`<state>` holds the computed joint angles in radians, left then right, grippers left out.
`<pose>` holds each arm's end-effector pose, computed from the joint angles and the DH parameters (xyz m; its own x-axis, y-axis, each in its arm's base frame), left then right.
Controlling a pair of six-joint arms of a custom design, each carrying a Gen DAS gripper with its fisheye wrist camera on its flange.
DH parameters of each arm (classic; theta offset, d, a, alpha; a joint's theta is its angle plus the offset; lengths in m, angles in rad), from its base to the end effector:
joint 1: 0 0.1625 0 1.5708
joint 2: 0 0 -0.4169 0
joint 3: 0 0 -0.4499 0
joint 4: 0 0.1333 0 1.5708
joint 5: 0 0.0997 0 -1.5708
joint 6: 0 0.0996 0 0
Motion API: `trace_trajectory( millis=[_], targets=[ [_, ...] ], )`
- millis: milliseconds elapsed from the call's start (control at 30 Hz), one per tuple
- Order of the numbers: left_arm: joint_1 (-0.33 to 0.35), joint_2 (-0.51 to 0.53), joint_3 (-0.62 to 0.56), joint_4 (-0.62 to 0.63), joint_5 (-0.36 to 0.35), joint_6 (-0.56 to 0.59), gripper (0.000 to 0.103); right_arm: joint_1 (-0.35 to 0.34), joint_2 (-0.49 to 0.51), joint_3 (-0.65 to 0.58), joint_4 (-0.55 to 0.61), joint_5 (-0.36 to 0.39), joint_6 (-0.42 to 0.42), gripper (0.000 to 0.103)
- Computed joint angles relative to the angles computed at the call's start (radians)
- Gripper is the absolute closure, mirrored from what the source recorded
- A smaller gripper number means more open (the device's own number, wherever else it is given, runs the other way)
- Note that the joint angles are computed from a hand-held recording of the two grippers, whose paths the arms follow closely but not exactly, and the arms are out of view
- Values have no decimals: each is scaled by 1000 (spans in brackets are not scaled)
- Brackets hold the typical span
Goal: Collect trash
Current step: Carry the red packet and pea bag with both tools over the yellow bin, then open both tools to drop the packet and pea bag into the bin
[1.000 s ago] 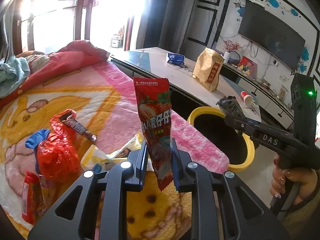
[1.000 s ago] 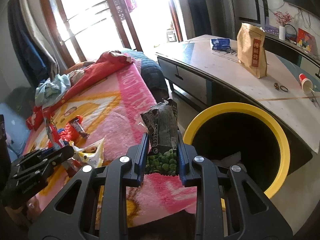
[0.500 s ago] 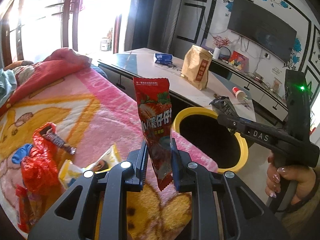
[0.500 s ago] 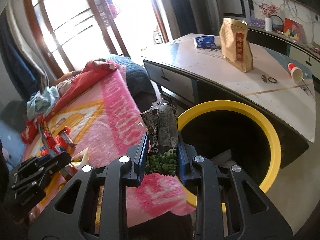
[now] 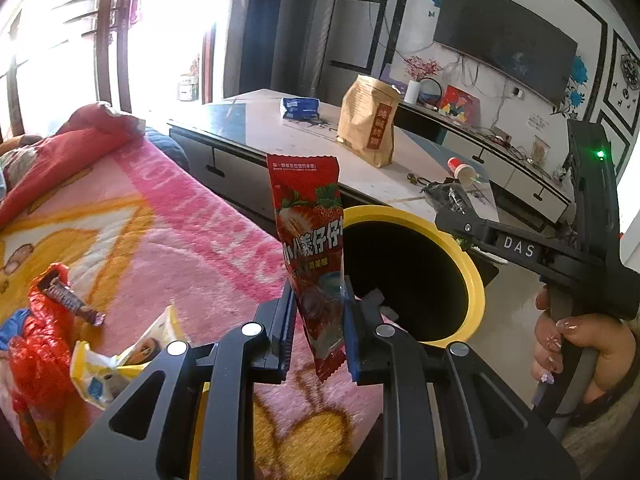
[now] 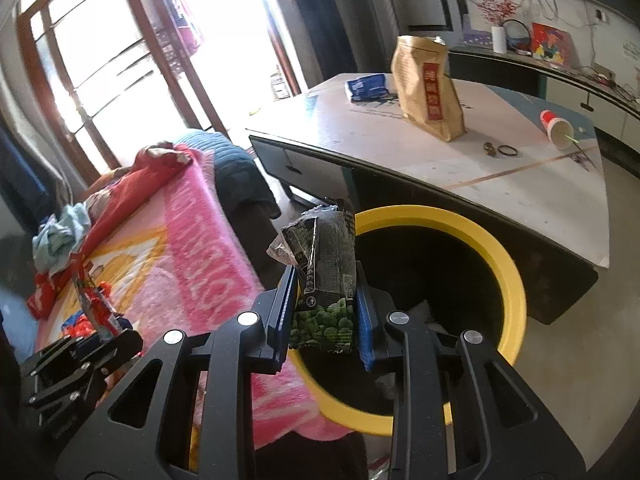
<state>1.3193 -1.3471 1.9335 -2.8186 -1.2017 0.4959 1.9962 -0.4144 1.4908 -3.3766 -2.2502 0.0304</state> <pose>0.0139 -0.6261 0.3080 -0.7496 0.3790 -0.5427 0.6288 0.6639 -0.4048 0.3620 -0.6276 -0.0570 -0.8904 0.0810 0.4480 -0.2808 0.6770 -0.6804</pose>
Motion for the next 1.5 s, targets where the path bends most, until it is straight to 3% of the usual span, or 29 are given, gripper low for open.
trace_trajectory(
  millis=[1200,1400,1500],
  targets=[
    [-23,245,-153,76,-4,27,83,-77,-62,100,-23,-38,158,78],
    [-19,285,-198,117,-7,11,82,-81,-67,108,-32,-39,178,73],
    [-15,293,-206,119,-18,3,77,-82,-69,114,-48,-41,184,71]
  ],
)
